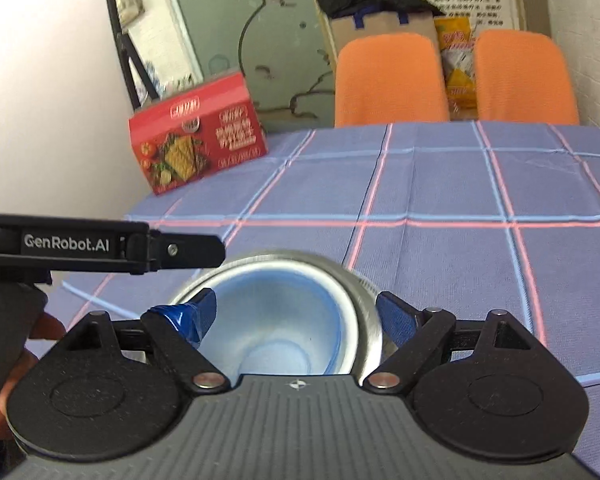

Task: Organize plates and bowls

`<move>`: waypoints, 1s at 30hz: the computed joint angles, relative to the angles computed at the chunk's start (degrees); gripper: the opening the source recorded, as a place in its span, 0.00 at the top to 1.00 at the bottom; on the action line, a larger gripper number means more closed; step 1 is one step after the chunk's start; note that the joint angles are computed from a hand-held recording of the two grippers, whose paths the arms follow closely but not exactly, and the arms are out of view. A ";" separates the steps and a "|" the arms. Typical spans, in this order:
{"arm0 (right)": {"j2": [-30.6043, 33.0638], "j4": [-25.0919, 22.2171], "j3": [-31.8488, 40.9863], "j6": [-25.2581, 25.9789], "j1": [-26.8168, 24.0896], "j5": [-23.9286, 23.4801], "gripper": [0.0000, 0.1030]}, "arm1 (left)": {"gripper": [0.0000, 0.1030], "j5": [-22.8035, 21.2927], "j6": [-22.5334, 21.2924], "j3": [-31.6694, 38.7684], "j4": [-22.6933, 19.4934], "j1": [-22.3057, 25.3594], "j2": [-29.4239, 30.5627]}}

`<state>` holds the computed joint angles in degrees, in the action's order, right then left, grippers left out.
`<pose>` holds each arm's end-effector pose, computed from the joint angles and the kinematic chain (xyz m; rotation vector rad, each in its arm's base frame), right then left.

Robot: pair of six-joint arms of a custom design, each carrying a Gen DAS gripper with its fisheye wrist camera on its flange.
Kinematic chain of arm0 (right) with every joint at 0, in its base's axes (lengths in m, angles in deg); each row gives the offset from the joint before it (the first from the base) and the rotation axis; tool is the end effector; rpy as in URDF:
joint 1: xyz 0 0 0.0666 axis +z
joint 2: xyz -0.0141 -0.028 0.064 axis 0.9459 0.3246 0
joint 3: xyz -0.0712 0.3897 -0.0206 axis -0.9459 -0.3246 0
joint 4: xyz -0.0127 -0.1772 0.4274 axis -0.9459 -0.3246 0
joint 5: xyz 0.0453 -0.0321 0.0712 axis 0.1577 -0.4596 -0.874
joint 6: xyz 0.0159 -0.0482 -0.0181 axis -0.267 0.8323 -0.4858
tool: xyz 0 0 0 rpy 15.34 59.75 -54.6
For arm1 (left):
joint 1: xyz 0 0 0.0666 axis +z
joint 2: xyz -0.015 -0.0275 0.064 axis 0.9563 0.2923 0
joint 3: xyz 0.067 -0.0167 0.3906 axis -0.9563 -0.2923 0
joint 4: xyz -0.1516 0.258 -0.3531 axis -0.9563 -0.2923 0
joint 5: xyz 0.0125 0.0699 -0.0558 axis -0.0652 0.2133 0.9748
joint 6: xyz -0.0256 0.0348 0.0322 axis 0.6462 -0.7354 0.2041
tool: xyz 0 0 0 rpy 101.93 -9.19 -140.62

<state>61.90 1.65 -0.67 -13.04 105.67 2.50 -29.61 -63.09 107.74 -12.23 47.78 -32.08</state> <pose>0.3033 0.2063 0.4603 -0.2155 2.1576 0.5059 0.3443 -0.1586 0.4927 -0.0064 2.2779 -0.3305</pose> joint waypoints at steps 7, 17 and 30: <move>-3.27 -0.13 -1.51 -2.29 -0.52 4.35 0.28 | 0.25 -8.94 3.82 -1.26 0.33 -4.86 -1.80; -10.49 -0.40 -6.95 -7.71 -0.10 8.94 0.28 | 0.24 -23.10 6.56 -3.44 -2.28 -16.50 -4.64; -21.24 -6.89 -12.81 -11.30 5.22 18.22 0.28 | 0.24 -33.82 11.95 -7.63 -8.74 -30.82 -7.93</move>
